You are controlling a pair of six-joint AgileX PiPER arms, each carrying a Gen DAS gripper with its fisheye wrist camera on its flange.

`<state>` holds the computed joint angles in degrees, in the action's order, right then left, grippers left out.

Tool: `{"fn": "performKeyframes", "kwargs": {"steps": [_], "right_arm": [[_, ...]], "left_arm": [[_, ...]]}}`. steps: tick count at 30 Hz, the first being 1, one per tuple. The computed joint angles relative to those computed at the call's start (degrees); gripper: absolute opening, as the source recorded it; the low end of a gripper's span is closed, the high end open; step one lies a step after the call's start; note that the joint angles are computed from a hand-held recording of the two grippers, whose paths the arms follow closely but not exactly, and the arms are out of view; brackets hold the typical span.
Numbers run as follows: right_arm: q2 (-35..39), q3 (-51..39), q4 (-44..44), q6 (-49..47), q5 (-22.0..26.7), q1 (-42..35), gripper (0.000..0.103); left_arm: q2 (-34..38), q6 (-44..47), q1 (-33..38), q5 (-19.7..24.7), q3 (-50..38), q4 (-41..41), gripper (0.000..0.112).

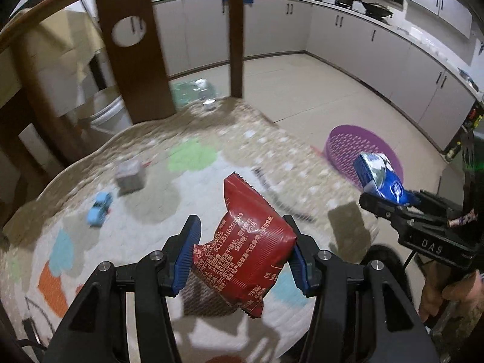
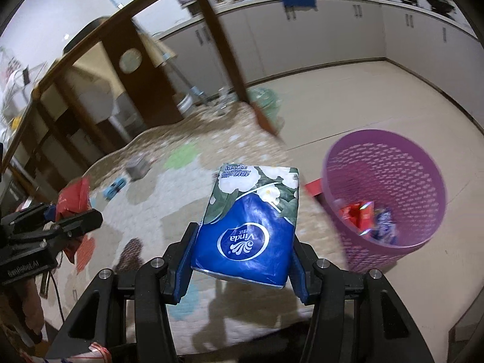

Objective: Collect trash
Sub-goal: 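Carry the red packet and blue tissue pack to the purple basket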

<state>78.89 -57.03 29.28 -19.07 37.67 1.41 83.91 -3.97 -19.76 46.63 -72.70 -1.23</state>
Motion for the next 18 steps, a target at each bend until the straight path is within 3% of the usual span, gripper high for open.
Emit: {"fn": "performKeyframes", "kwargs": {"steps": [14,18], "right_arm": [[6.0,-3.9,7.3,-13.6,2.7,-22.3,0.057],[9.7,-6.5,7.9,-15.1,2.4,-25.1,0.057]], "left_arm": [[27.6,-1.3,-9.7,9.9,-35.3,-6.1,0.053],[36.6,-1.8,-11.9,15.5,-49.0,-7.0,0.054]]}}
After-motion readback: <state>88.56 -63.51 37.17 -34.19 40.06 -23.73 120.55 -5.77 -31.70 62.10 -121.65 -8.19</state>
